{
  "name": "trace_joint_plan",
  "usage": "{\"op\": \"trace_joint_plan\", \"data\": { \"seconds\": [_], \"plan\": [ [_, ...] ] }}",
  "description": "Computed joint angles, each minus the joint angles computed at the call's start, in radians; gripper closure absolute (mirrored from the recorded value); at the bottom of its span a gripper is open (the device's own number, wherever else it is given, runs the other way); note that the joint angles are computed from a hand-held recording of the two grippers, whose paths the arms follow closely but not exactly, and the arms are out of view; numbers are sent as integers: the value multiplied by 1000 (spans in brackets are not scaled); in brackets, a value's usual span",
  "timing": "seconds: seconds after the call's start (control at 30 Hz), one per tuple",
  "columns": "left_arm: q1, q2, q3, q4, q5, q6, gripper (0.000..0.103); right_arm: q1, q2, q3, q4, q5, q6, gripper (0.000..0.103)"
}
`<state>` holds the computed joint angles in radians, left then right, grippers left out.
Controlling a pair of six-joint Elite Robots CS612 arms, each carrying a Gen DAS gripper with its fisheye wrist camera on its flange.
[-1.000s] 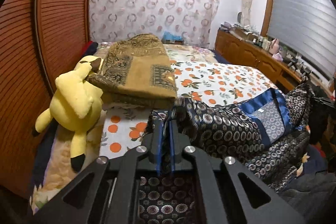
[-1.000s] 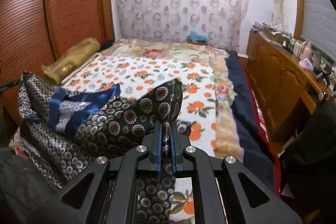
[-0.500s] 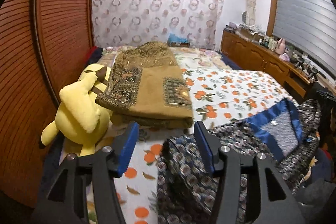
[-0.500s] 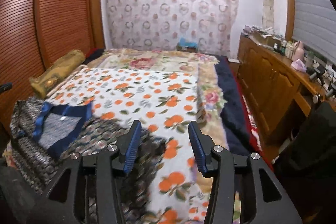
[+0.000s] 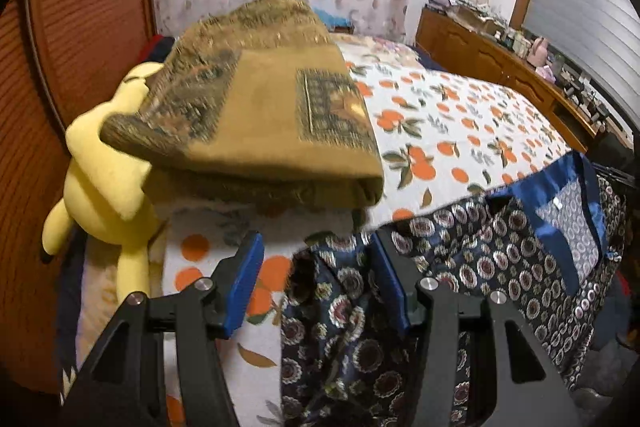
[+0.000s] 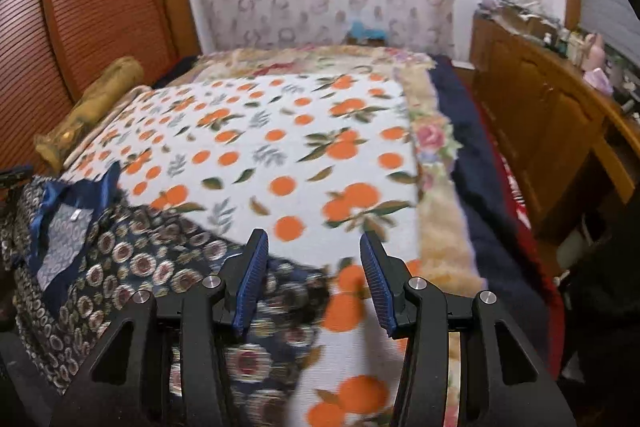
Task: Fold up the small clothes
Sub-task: 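Grasp the navy garment edge with both grippers side by side, then lift the garment with both grippers, lay it spread flat, then open both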
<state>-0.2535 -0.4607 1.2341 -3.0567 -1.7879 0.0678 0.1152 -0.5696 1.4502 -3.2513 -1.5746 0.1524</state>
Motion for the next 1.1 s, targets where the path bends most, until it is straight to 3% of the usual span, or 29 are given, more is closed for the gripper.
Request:
{"op": "trace_joint_plan", "data": {
  "seconds": [0.5, 0.67, 0.73, 0.8, 0.87, 1.0, 1.1],
  "plan": [
    [6, 12, -12, 63, -38, -3, 49, 15, -5, 3, 100, -8, -13, 46],
    [7, 15, -19, 70, -55, 13, 57, 21, -2, -10, 123, -28, -37, 46],
    [7, 16, -22, 74, -61, 14, 64, 22, -2, -8, 119, -3, -65, 58],
    [10, 16, -25, 81, -89, 19, 85, 23, -4, -8, 126, 9, -80, 67],
    [12, 14, -19, 68, -114, 27, 99, 24, -6, -7, 130, 26, -94, 88],
    [7, -14, 34, -37, -123, 17, 101, 29, -11, 6, 90, 37, -100, 95],
    [5, -48, 81, -150, -131, -1, 102, 32, -29, 38, -11, 22, -88, 97]
  ]
}}
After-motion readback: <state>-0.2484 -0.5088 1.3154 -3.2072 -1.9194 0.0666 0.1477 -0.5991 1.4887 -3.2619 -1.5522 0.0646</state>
